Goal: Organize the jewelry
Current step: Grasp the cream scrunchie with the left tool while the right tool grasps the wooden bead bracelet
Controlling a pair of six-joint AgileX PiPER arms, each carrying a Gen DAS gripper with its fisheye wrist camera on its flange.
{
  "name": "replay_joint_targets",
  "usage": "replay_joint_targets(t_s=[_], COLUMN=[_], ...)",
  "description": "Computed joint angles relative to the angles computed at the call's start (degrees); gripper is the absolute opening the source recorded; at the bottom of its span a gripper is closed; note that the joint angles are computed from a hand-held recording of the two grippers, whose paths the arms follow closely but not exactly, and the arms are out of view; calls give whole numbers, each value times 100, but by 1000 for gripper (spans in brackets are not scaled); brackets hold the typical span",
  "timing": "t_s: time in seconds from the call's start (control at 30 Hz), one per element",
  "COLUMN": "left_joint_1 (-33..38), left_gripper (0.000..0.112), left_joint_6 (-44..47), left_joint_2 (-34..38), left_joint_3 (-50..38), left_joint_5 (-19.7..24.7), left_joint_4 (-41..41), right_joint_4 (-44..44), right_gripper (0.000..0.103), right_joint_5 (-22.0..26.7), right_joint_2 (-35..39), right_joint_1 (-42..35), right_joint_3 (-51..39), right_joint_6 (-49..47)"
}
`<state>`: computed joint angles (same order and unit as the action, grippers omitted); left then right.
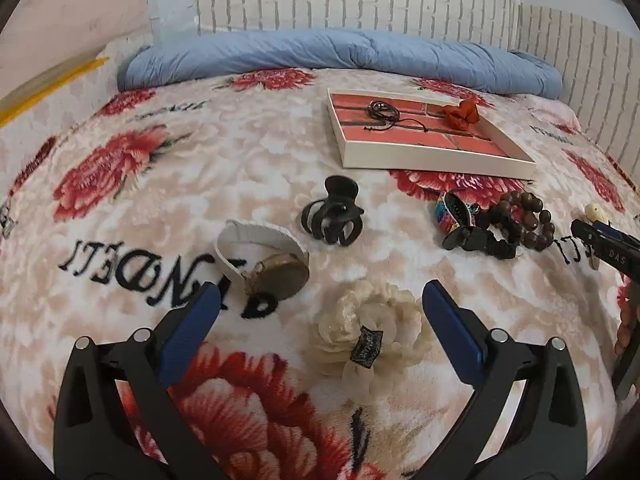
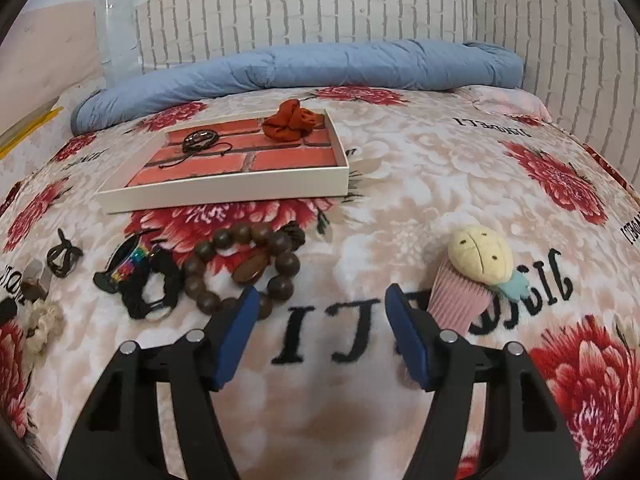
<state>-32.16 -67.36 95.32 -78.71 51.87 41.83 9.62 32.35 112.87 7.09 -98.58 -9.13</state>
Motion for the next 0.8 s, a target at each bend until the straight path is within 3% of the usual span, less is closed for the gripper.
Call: replay_joint_targets(t_s=[0.17, 0.5, 0.63, 0.8], left_joint_1=[27, 167, 225, 251], left_gripper=[97, 70, 68, 56], left_joint_6=[-286, 576, 647, 747], left_joint_2=[-105, 408, 386, 462], left_joint_3=[395, -20, 31, -59], left_joint_5=[-245, -194, -324, -300], left_joint_4=[134, -459, -568, -651], right_joint_4=[-443, -394, -390, -484], right_gripper=[63, 55, 50, 47], right_joint_5=[106, 703, 1096, 1434], right_joint_2=[346, 923, 1242, 1511], right_joint_1=[137, 246, 268, 280], right_joint_3=[-479, -1362, -1851, -2317], right_joint_6=[338, 281, 316, 481])
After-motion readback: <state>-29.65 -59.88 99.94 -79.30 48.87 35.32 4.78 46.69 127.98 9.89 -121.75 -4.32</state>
